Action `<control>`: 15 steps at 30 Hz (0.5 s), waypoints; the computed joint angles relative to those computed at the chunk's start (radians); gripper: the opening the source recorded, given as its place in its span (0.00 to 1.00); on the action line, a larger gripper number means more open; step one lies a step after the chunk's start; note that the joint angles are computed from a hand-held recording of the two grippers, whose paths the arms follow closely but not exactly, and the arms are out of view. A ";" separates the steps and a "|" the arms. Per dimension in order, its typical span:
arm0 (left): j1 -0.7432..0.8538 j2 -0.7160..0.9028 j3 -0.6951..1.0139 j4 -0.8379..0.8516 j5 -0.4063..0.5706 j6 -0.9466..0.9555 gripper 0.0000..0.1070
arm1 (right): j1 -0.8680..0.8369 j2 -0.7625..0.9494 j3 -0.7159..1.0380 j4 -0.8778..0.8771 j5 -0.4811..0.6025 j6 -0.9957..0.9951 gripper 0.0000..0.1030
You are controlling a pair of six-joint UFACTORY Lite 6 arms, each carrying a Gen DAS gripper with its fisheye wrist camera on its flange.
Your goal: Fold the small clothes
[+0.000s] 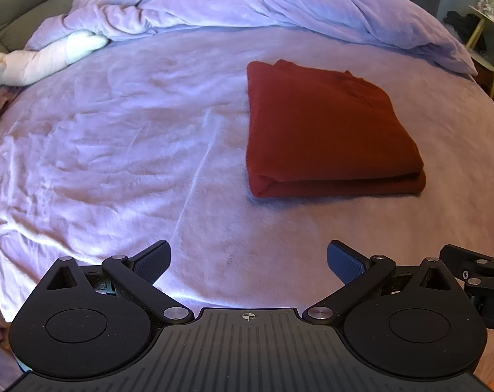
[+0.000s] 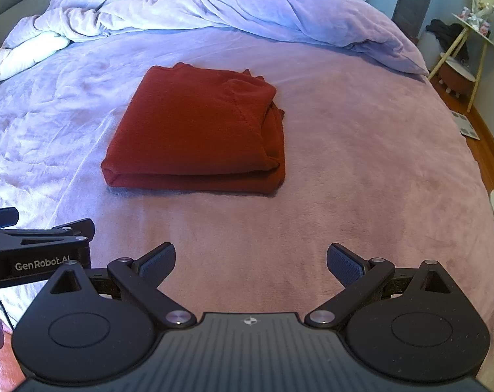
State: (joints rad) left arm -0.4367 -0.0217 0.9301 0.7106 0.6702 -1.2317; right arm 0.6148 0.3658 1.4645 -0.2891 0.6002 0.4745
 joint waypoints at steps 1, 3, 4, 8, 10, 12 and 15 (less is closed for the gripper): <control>0.000 -0.001 -0.001 0.000 -0.001 0.000 0.96 | 0.002 -0.001 -0.001 -0.004 0.000 0.005 0.96; 0.000 -0.001 -0.001 0.001 0.001 0.000 0.96 | 0.008 -0.004 -0.004 -0.013 0.001 0.016 0.96; -0.001 -0.002 -0.003 0.003 0.002 -0.002 0.96 | 0.009 -0.006 -0.005 -0.015 0.000 0.018 0.96; -0.002 0.001 -0.002 0.004 0.004 -0.004 0.96 | 0.012 -0.007 -0.006 -0.020 0.000 0.024 0.96; -0.003 0.001 -0.002 0.004 0.004 -0.003 0.96 | 0.011 -0.007 -0.006 -0.017 0.001 0.022 0.96; -0.003 0.001 -0.002 0.002 0.003 -0.001 0.96 | 0.012 -0.009 -0.008 -0.014 0.002 0.021 0.96; -0.003 -0.001 -0.002 -0.006 0.001 0.005 0.96 | 0.012 -0.010 -0.008 -0.014 0.003 0.022 0.96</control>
